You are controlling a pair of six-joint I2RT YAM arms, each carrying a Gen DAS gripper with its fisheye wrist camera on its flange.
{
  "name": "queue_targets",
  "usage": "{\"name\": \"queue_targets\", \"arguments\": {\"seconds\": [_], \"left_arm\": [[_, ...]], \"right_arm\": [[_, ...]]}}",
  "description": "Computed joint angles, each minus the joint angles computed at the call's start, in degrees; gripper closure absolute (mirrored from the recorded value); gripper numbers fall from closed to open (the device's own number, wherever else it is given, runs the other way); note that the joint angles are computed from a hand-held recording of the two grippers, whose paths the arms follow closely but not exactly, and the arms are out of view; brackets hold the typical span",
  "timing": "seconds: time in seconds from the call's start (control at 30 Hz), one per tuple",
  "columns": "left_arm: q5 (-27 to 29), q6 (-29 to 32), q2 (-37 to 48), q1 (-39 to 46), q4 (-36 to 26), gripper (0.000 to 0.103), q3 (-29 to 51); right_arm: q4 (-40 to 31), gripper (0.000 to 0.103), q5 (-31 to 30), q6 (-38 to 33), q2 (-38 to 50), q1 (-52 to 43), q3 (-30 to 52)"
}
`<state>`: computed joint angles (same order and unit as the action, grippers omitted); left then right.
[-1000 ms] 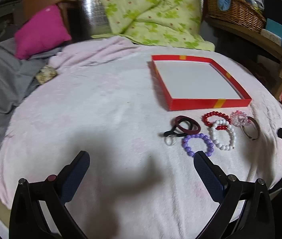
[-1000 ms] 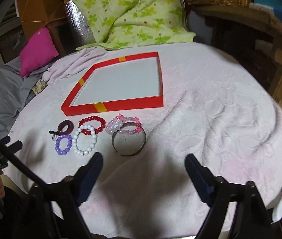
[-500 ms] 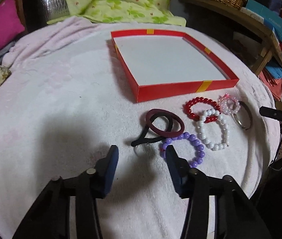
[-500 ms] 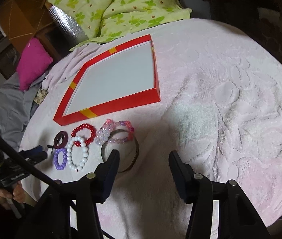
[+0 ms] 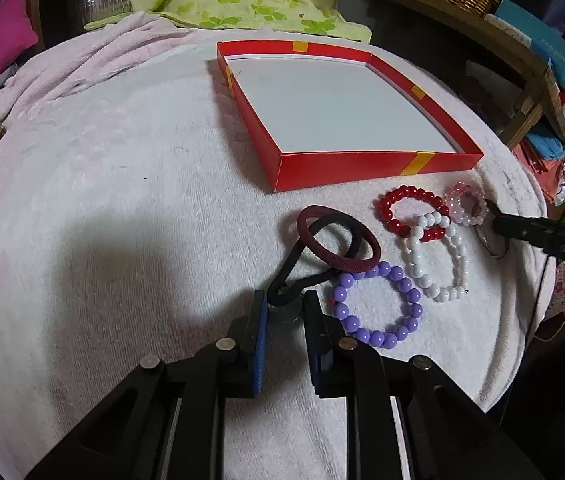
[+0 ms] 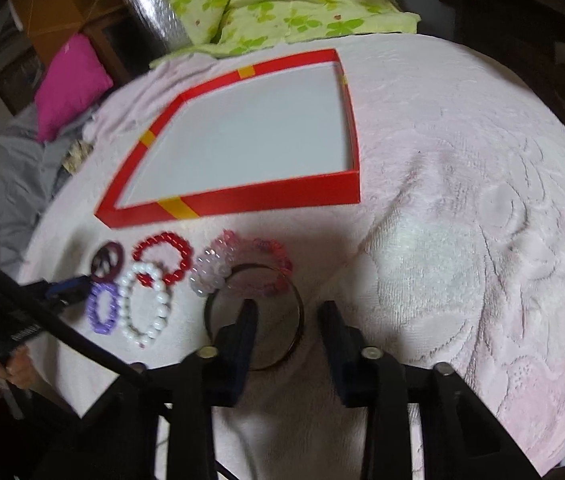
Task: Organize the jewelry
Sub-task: 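Grasp the black hair tie with the left tool while the right tool grasps the silver bangle, then carry the hair tie into the red box with the left tool while the right tool drops the bangle there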
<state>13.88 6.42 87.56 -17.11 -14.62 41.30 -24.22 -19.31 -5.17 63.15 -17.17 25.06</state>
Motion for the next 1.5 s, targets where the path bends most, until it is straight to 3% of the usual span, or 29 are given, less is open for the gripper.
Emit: {"name": "queue_targets", "arguments": {"seconds": [0.1, 0.2, 0.4, 0.67, 0.87, 1.07, 1.33, 1.5], "left_arm": [[1.24, 0.06, -1.28, 0.47, -0.02, 0.085, -1.29], [1.67, 0.41, -4.33, 0.92, -0.84, 0.085, -3.05], [4.54, 1.43, -16.55, 4.29, -4.36, 0.085, -8.1], [9.34, 3.6, -28.29, 9.1, -8.86, 0.085, -10.89], [11.22, 0.02, -26.77, 9.0, -4.63, 0.085, -9.59], [8.22, -7.23, -23.62, 3.04, 4.05, 0.085, -8.52], [-0.19, -12.59, -11.72, -4.54, 17.0, 0.085, -3.65], [-5.52, -13.14, -0.38, -6.46, 18.16, 0.084, 3.57]], "right_arm": [[1.54, 0.091, 3.65, 0.41, -1.14, 1.3, -1.25], [1.25, 0.096, 2.97, -0.34, -3.78, -0.27, -2.22], [-2.51, 0.097, 0.11, -2.83, -11.15, -5.24, -3.68], [-9.93, 0.097, -9.98, -7.15, -17.49, -15.9, -2.92], [-11.03, 0.097, -12.24, -2.87, -21.49, -14.46, -2.35], [-4.03, 0.097, -10.02, 7.29, -17.6, -8.22, -0.6], [10.74, 0.097, -4.83, 20.4, -3.94, 1.06, 3.76], [16.38, 0.097, 0.11, 23.49, 7.06, 5.24, 7.83]]}}
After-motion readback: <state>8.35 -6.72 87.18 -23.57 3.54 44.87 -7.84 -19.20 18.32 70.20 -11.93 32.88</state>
